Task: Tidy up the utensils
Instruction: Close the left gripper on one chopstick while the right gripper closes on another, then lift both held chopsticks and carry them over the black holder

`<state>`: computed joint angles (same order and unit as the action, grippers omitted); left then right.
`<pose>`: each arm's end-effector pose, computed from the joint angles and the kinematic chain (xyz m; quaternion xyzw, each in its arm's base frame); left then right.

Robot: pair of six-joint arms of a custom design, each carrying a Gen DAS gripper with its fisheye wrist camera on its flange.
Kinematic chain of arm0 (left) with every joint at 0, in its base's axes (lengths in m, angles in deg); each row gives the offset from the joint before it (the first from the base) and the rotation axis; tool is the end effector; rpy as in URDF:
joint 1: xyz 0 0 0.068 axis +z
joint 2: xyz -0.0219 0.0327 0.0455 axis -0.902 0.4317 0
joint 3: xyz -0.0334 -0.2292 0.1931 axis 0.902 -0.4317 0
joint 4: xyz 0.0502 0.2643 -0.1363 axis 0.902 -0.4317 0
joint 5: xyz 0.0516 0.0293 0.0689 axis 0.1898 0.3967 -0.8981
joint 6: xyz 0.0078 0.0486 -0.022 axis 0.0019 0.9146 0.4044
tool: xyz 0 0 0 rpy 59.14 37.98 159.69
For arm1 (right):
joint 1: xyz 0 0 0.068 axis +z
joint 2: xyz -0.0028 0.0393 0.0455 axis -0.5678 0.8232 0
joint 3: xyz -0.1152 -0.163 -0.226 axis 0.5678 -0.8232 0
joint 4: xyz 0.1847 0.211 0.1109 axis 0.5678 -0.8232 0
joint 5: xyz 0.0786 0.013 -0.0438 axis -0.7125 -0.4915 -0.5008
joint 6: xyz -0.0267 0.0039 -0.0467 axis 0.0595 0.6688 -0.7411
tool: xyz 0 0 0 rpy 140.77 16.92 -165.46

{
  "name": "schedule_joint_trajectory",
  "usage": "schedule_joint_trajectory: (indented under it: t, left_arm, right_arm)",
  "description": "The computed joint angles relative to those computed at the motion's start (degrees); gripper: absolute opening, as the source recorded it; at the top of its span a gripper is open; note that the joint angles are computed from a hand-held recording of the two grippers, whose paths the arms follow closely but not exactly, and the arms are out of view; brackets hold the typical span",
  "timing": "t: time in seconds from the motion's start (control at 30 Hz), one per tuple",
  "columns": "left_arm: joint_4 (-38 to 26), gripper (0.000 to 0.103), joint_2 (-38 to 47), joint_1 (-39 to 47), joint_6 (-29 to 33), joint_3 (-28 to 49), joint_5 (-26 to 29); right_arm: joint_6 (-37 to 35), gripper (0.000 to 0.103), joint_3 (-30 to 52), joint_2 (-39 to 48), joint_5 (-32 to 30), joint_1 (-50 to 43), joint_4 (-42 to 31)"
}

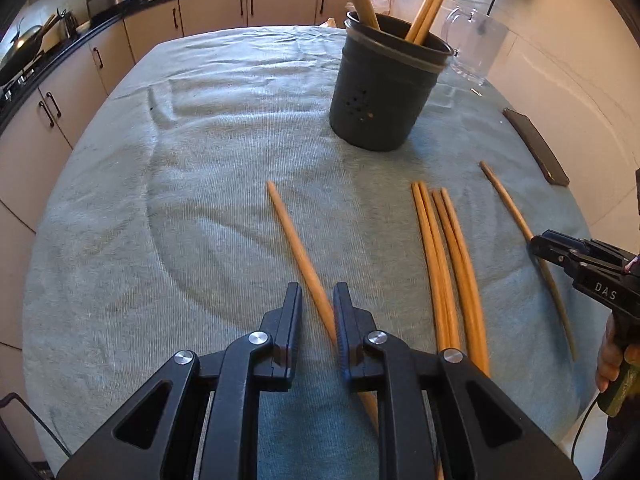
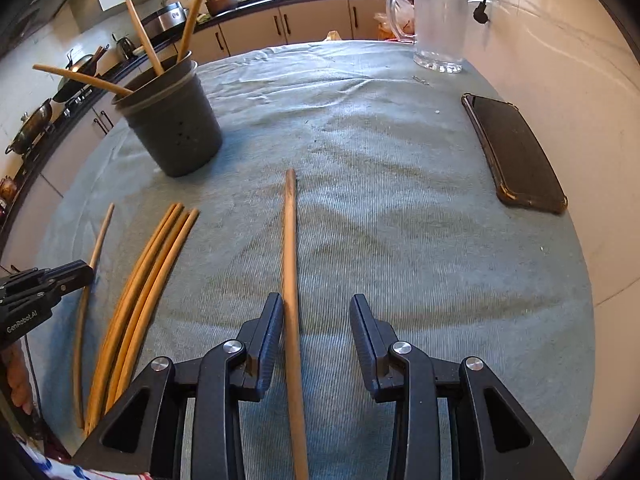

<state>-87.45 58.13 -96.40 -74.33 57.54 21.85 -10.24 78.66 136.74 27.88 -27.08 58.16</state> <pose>0.3205 -0.1992 0.1675 0.1344 0.9608 -0.0880 0.2261 0.2916 0.0405 0.1396 0.0329 0.9647 0.0715 0.2512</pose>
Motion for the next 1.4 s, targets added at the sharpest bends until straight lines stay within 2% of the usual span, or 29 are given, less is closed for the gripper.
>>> schedule_joint_trajectory:
  t: [0.27, 0.57, 0.7, 0.77, 0.8, 0.87, 1.07, 1.4]
  left_arm:
    - [-4.26, 0.015, 6.03, 2.06, -1.23, 7.78, 3.84]
    - [-6.19, 0.015, 10.24, 4.06, -2.67, 13.11, 6.68]
    - [-5.77, 0.015, 10.93, 4.13, -2.49, 13.84, 6.40]
    - [-5.19, 0.015, 11.08, 3.90, -2.35, 13.91, 5.91]
    - [-4.93, 0.008, 11.03, 3.62, -2.14, 13.79, 5.13]
    - [-4.18, 0.006, 10.59, 3.14, -2.38, 13.09, 4.09]
    - [0.43, 0.005, 2.67, 1.71, -3.28, 7.19, 0.27]
    - [4.31, 0.005, -13.54, -0.62, -6.61, -0.64, -2.54]
  right_arm:
    - [-3.14, 0.036, 10.18, 8.72, 1.12, 0.37, -5.39]
    - [-5.87, 0.036, 21.93, 18.05, 4.21, 1.10, -10.61]
    - [-5.89, 0.027, 26.01, 20.91, 4.30, 1.07, -12.52]
    - [-5.68, 0.015, 26.32, 21.24, 4.51, 1.40, -12.13]
    - [-5.54, 0.008, 26.24, 21.34, 4.60, 1.61, -11.52]
    - [-5.69, 0.007, 25.78, 21.36, 4.68, 1.79, -10.05]
    - [-3.46, 0.007, 20.18, 15.58, 1.68, -0.05, -4.07]
    - [-1.23, 0.007, 6.95, -7.06, 2.47, 0.67, 0.80]
